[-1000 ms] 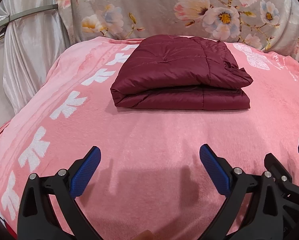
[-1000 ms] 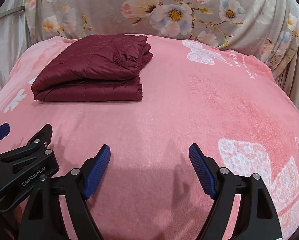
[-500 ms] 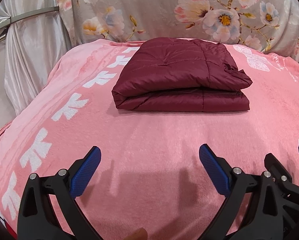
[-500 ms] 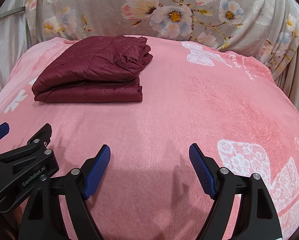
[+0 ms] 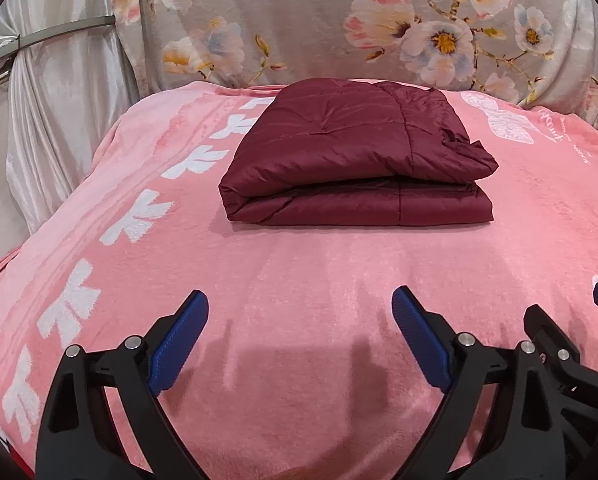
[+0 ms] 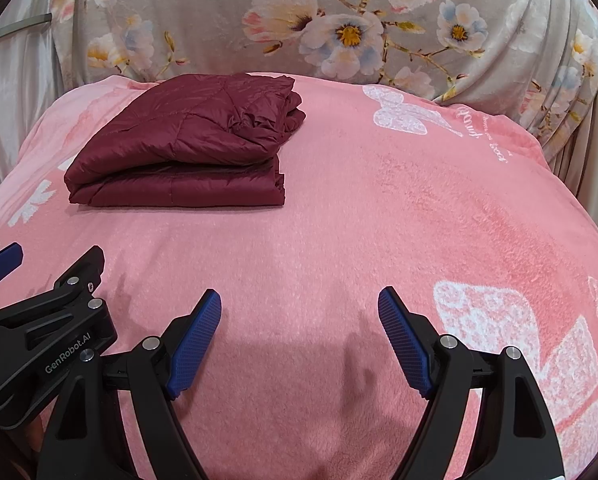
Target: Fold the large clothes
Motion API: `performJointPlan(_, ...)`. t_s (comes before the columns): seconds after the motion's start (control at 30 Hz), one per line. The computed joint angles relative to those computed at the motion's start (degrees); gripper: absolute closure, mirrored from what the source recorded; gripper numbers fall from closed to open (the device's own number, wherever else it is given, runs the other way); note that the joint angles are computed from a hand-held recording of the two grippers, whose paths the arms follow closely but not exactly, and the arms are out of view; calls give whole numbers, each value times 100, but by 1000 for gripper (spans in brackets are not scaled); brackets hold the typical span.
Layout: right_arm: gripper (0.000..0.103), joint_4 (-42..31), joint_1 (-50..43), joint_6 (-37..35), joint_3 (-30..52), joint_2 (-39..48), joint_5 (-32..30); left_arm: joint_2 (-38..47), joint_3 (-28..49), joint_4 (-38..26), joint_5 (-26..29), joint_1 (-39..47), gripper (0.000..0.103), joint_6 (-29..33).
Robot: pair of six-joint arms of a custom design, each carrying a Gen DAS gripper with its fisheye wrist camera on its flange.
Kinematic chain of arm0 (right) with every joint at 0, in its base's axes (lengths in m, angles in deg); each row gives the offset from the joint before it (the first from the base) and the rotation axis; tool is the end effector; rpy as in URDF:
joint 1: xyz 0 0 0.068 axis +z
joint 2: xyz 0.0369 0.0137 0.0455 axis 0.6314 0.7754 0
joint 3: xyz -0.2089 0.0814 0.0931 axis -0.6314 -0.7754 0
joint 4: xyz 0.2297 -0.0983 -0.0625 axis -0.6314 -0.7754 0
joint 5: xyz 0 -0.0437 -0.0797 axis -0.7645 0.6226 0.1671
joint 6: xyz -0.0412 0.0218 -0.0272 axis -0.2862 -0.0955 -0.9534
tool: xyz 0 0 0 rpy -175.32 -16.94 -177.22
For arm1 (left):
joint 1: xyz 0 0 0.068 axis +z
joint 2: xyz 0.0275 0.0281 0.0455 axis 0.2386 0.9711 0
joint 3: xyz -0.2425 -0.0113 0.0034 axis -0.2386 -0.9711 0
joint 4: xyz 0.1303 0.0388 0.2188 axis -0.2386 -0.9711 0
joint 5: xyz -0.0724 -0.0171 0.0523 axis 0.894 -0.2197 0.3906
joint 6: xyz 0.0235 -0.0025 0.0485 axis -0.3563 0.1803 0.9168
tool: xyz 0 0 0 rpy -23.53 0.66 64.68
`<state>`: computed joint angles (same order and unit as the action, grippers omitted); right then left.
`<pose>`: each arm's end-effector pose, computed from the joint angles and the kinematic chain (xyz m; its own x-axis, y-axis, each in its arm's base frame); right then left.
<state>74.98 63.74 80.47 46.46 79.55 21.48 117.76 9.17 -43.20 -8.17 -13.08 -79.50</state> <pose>0.2768 0.1035 0.0699 -0.6274 0.2722 -0.7296 0.4472 0.8930 -0.0514 0.3481 -0.1674 0.0689 -0.5580 0.2862 -0.7790 0.2813 0.9483 0.1469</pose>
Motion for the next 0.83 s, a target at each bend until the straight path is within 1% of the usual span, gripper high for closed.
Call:
performJointPlan(0.17,25,3,1,2,10,16,6,4,-31,63,42,-17,16,11)
performJointPlan(0.83,25,-152,153,126,111,-6,238,-81,-163,199,7,-60,17,-72)
